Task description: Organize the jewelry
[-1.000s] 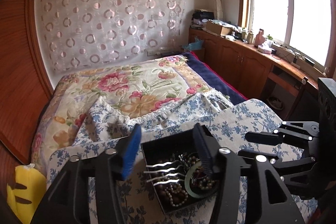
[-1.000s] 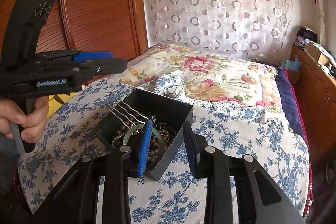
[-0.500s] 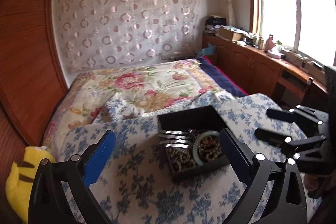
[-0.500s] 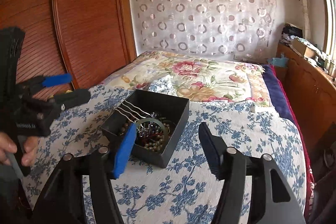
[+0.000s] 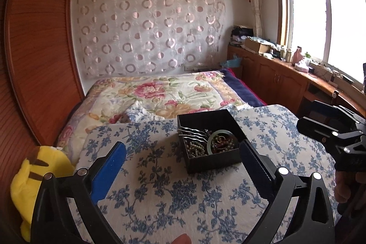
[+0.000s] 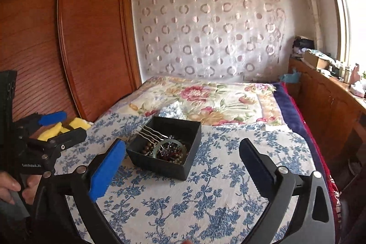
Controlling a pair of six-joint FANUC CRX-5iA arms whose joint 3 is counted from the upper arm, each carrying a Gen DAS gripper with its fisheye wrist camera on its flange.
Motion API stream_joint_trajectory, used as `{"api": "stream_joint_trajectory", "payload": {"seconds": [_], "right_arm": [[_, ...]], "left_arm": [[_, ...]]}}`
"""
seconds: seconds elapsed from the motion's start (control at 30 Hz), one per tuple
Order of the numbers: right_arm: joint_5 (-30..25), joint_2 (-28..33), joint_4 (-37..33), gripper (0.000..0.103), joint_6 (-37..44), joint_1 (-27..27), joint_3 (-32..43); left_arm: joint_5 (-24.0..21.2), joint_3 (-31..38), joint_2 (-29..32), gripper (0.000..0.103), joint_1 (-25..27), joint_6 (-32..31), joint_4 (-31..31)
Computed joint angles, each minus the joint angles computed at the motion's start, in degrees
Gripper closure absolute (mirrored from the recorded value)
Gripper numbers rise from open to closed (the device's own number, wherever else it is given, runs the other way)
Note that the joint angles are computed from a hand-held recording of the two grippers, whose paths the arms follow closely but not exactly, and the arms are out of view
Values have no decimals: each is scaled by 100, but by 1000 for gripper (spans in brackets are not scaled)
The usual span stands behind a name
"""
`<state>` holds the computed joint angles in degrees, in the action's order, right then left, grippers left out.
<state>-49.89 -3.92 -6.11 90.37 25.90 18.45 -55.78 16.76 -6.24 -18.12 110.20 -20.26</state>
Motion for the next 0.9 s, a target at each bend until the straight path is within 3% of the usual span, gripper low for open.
{"api": "stream_joint_trajectory", "payload": {"seconds": [0.37, 0.9], "right_arm": [[501, -764, 621, 3, -584, 190, -825], [592, -863, 876, 3, -807, 300, -1054]], "left_arm": [[-284, -14, -293, 8, -461, 521, -557], [-321, -134, -421, 8, -534, 786, -767]]}}
